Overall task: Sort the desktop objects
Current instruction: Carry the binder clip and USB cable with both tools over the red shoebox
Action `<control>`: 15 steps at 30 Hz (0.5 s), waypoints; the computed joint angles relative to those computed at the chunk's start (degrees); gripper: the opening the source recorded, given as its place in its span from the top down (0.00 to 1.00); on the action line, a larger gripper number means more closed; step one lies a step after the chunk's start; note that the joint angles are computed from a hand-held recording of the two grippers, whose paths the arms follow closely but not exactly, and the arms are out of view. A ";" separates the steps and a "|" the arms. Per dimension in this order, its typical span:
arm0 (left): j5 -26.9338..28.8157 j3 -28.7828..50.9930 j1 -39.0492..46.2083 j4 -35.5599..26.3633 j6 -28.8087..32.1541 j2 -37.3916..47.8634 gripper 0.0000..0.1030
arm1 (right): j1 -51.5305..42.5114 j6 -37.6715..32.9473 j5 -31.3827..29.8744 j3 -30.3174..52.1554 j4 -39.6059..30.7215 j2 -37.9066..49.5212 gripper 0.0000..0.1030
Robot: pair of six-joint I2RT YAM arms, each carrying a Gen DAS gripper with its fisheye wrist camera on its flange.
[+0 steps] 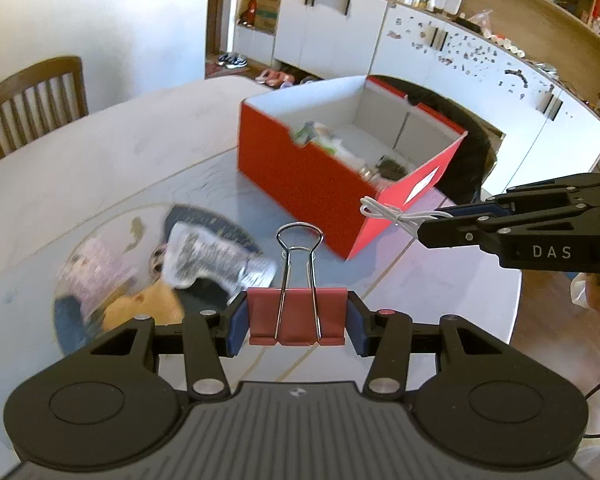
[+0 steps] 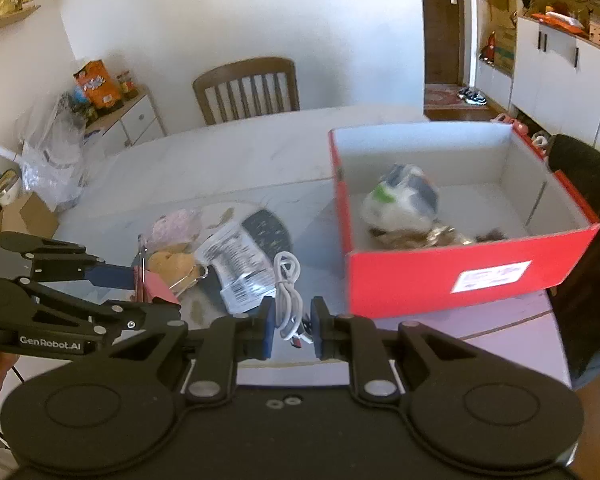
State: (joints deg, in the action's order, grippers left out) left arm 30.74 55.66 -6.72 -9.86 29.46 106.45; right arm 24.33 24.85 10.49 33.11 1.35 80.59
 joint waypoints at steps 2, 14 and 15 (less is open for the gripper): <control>-0.10 0.37 -1.64 0.18 -1.13 -0.48 0.53 | -1.77 -1.30 -0.78 -0.73 -0.52 -1.92 0.83; -3.18 6.03 -12.02 2.21 -8.71 1.04 0.53 | -16.21 -12.45 -8.58 -1.74 -2.29 -7.75 0.83; -3.41 6.85 -12.80 2.29 -9.27 1.42 0.53 | -17.61 -13.51 -9.53 -1.55 -2.20 -7.77 0.83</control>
